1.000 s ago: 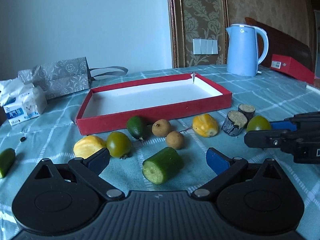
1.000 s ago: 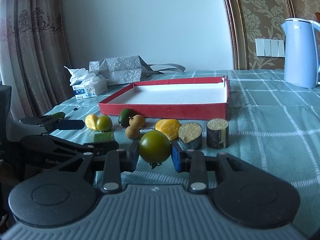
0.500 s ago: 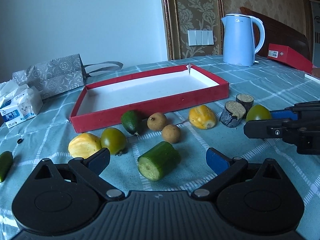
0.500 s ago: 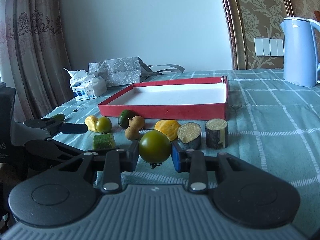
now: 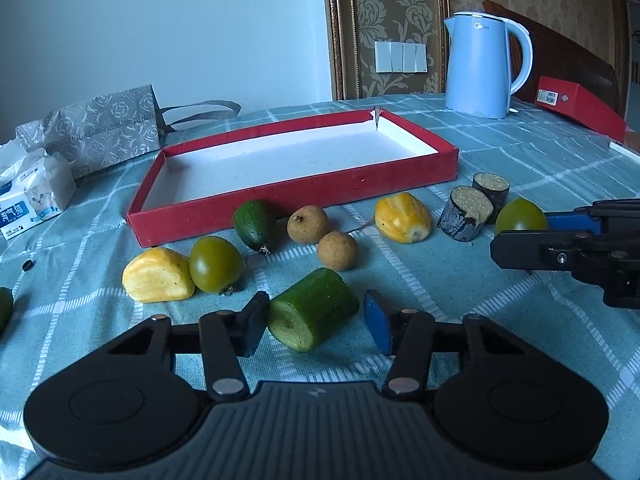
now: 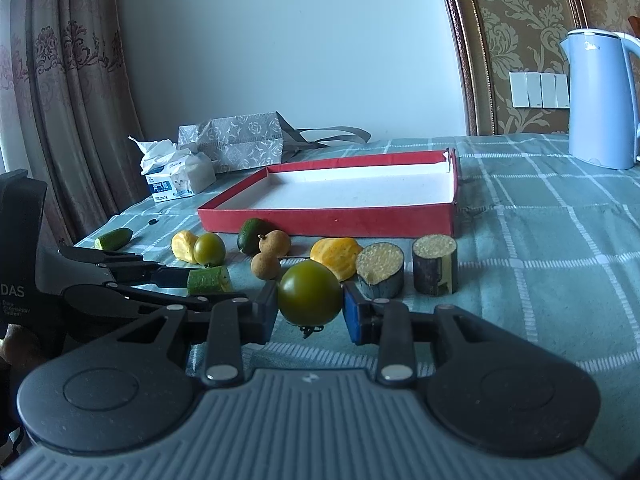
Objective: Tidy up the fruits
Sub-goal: 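Carry both items to the red tray while the right tool releases the tomato inside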
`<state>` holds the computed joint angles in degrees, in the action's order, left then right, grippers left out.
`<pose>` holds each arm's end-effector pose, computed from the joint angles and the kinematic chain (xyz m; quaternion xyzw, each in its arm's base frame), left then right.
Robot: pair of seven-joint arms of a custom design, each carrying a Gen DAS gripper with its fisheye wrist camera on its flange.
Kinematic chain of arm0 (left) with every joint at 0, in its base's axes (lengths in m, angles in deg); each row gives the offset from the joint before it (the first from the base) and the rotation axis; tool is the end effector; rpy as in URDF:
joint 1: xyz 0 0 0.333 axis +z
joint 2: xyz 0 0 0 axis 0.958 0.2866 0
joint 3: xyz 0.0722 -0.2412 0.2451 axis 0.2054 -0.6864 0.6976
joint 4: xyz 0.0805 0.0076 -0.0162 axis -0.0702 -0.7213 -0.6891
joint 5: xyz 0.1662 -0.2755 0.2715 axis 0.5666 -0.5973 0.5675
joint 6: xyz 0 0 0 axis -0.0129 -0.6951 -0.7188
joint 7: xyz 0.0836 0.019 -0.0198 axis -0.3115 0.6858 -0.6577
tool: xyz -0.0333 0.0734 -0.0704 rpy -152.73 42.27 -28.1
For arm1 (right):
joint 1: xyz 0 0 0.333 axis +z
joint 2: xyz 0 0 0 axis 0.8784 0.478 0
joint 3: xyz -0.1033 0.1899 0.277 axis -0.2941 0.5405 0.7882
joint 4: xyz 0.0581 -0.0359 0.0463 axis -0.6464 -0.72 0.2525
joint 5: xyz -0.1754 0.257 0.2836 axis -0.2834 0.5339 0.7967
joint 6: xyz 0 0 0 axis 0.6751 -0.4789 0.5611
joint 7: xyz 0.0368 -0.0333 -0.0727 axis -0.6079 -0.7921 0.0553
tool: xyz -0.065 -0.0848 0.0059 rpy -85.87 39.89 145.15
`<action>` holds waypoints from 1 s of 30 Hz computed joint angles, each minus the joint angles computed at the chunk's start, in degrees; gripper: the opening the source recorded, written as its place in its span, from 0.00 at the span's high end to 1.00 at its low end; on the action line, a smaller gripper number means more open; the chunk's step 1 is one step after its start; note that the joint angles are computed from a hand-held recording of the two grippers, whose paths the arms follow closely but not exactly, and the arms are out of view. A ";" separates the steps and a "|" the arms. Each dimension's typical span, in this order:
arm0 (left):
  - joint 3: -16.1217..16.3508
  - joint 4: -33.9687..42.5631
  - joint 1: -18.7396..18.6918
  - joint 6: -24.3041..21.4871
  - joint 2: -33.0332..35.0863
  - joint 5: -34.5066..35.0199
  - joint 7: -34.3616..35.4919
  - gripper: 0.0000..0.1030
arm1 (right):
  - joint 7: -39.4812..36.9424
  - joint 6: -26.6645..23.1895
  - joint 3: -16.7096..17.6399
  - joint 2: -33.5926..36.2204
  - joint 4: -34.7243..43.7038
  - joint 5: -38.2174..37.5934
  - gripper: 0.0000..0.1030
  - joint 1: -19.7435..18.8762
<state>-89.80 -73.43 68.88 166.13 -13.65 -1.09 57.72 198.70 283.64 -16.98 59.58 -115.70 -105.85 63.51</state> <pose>0.7340 -0.2285 0.4174 -0.4419 0.7662 -0.3760 0.2762 0.6568 0.1388 0.4159 -0.6138 0.5643 -0.2659 0.4838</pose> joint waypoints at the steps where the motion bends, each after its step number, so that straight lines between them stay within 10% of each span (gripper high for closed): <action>1: 1.35 0.01 -1.10 0.10 -0.15 -0.04 -0.62 0.55 | 0.01 -0.09 -0.03 -0.02 0.04 0.10 0.68 0.08; 10: 7.32 -0.67 -6.13 2.09 -1.31 -0.70 -5.83 0.57 | -0.55 0.80 -0.83 -0.18 -0.47 1.44 0.68 0.90; 24: 43.25 5.65 -31.82 -1.45 4.13 0.62 -36.73 0.57 | -7.99 1.57 -4.41 -0.23 -0.67 10.21 0.68 6.23; 30: 39.06 4.48 -27.63 0.91 2.85 3.05 -40.28 0.57 | -11.05 2.40 -4.70 0.06 0.22 12.58 0.68 7.44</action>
<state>-50.74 -68.94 41.25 167.04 -10.81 1.96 17.43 187.66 286.05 -21.67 59.64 -115.48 -93.26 70.94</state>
